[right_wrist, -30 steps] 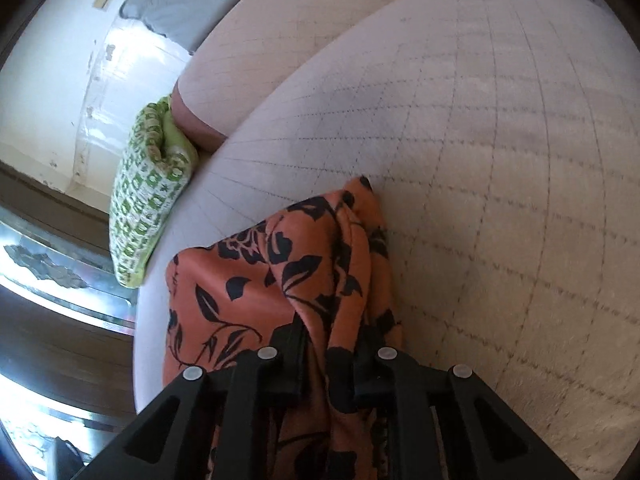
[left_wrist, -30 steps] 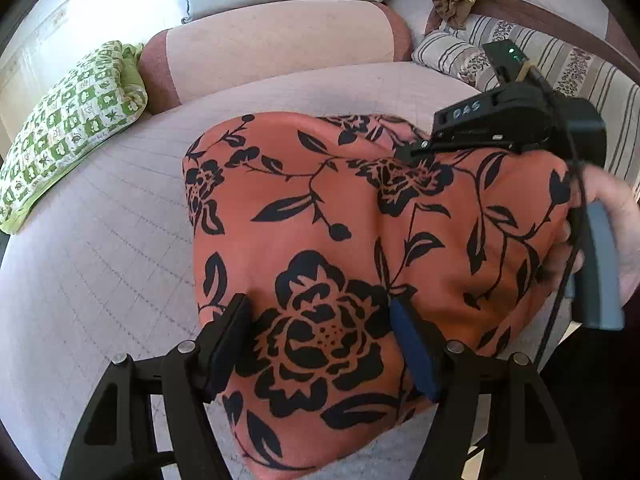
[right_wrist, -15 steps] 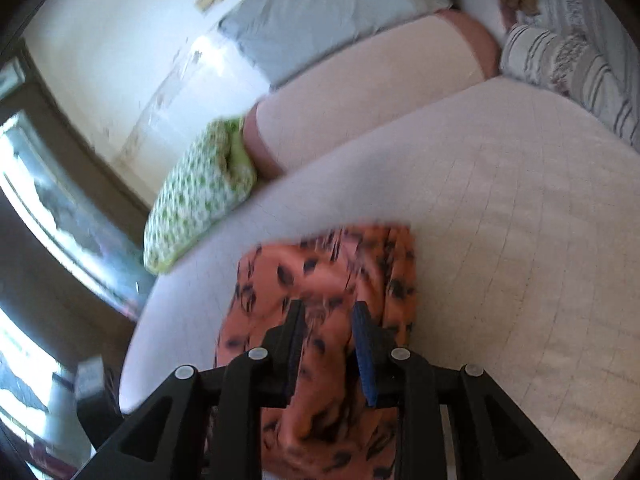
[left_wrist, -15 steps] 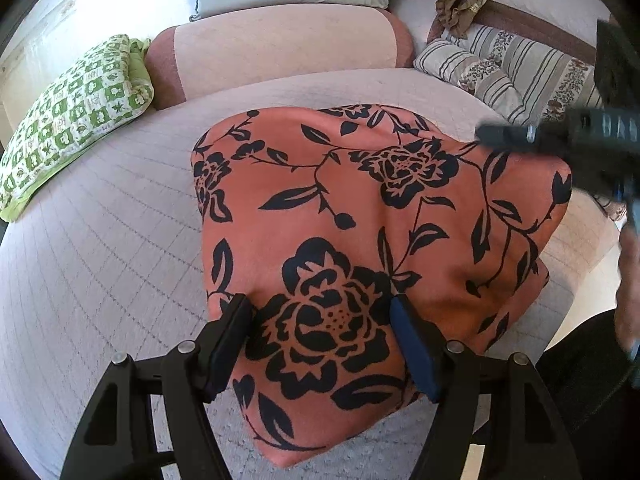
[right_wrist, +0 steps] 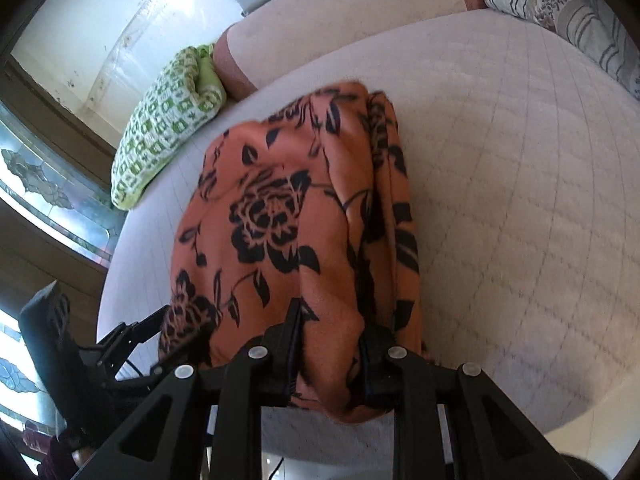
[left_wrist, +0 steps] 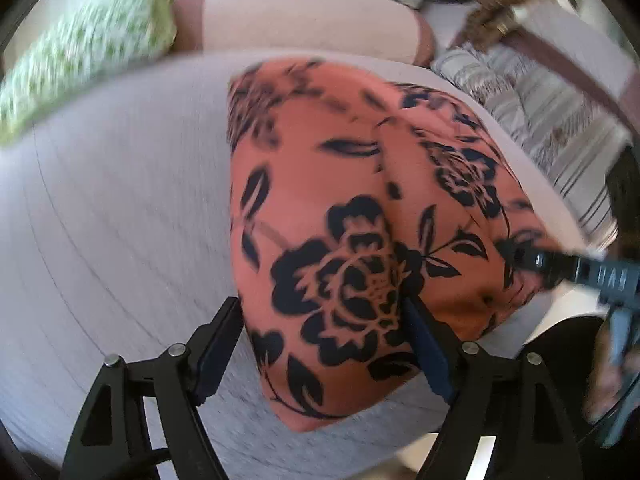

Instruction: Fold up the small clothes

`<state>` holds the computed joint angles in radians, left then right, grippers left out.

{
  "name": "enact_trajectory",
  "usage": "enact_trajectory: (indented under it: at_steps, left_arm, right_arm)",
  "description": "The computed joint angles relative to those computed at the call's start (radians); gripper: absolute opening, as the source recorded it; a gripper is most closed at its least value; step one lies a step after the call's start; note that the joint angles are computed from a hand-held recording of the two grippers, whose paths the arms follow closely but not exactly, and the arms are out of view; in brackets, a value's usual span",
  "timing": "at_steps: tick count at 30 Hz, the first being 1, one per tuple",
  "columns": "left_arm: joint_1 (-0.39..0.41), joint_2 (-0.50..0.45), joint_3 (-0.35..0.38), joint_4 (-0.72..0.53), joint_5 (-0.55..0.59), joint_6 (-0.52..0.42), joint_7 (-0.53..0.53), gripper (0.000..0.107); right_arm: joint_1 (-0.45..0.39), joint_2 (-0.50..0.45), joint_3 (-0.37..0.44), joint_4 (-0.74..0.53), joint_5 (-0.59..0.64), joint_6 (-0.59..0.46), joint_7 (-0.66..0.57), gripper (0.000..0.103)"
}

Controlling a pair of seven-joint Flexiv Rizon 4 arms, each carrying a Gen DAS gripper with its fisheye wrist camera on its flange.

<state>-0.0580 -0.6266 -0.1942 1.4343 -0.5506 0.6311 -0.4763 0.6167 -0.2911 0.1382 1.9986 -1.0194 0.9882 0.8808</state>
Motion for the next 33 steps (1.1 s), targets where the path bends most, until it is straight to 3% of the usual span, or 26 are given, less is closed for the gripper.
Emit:
enact_trajectory:
  at_steps: [4, 8, 13, 16, 20, 26, 31, 33]
  left_arm:
    - [0.009, -0.005, 0.002, -0.013, -0.002, -0.044, -0.01, 0.082]
    - [0.008, -0.017, 0.023, -0.093, 0.038, -0.165, -0.08, 0.081]
    - [0.025, 0.009, -0.003, -0.103, -0.022, -0.098, -0.015, 0.08]
    - [0.0, -0.032, 0.001, -0.184, -0.012, -0.07, -0.052, 0.08]
    - [-0.037, -0.075, 0.014, -0.243, 0.048, -0.029, -0.091, 0.08]
    - [-0.066, -0.097, 0.028, -0.251, 0.129, -0.018, -0.12, 0.08]
    - [-0.074, -0.113, 0.032, -0.234, 0.164, 0.0, -0.14, 0.085]
    - [-0.078, -0.119, 0.033, -0.233, 0.171, 0.004, -0.154, 0.085]
  right_arm:
    - [0.031, -0.017, 0.025, -0.034, 0.062, -0.063, -0.054, 0.025]
    - [0.03, -0.004, 0.009, -0.005, 0.033, -0.01, 0.004, 0.025]
    - [0.01, 0.043, 0.024, 0.001, 0.072, -0.031, -0.075, 0.025]
    - [0.003, 0.091, 0.016, 0.001, 0.009, -0.097, -0.038, 0.026]
    - [-0.026, 0.086, 0.027, -0.063, 0.035, -0.194, -0.135, 0.028]
    - [-0.109, 0.019, -0.025, -0.096, 0.071, -0.04, -0.194, 0.028]
    - [-0.176, -0.07, -0.096, -0.055, 0.077, 0.196, -0.1, 0.027]
    - [-0.146, -0.077, -0.177, -0.024, -0.05, 0.258, 0.018, 0.027]
